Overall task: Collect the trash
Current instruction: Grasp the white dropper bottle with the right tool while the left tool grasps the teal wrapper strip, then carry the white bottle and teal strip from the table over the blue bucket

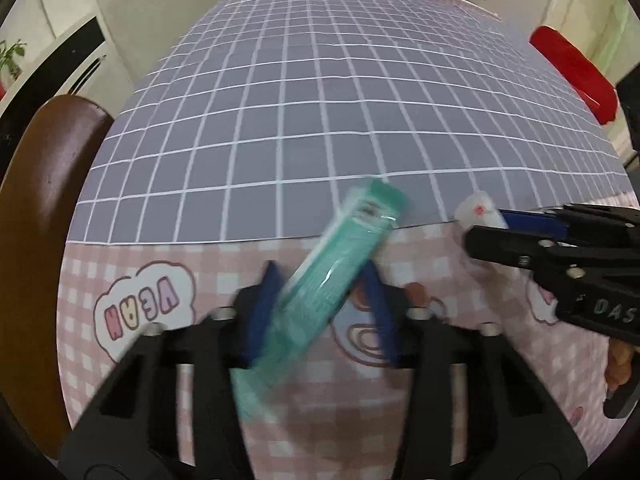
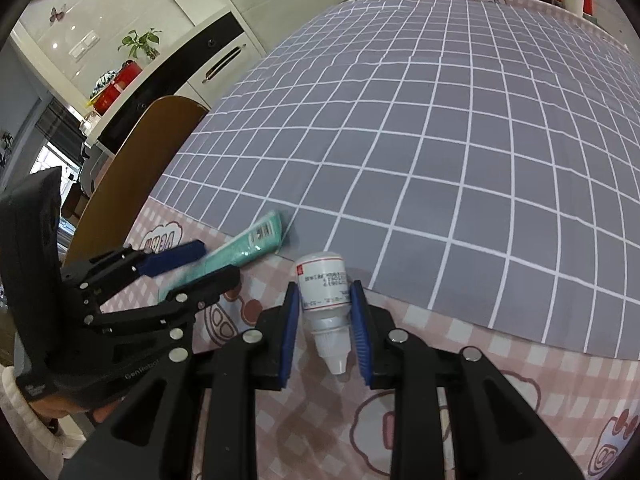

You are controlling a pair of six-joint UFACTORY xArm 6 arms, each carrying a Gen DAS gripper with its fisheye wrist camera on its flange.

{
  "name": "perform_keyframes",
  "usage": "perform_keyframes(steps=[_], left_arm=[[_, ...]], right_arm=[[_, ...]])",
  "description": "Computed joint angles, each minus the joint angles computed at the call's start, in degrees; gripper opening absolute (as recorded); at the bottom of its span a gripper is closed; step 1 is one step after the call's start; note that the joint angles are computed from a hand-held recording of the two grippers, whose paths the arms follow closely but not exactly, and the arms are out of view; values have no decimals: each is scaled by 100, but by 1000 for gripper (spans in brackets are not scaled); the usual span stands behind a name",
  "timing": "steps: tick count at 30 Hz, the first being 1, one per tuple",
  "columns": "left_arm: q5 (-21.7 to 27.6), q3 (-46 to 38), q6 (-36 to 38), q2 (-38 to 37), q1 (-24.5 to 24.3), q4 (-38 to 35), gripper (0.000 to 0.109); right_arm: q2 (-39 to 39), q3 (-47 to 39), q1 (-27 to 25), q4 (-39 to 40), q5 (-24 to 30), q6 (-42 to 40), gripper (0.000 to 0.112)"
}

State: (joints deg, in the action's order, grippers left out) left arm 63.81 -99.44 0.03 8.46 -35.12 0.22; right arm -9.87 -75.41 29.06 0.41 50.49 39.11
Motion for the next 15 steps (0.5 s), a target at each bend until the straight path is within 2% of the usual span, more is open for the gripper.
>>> perform_keyframes(steps=[7,15], left_arm=[[410,-308,-506,113,-105,111,26],[364,600,-1643,-813,-10,-236,26]], right_arm=[[137,-178,73,24,-15,-3,25],[329,-540,305,38,187,-14,25]])
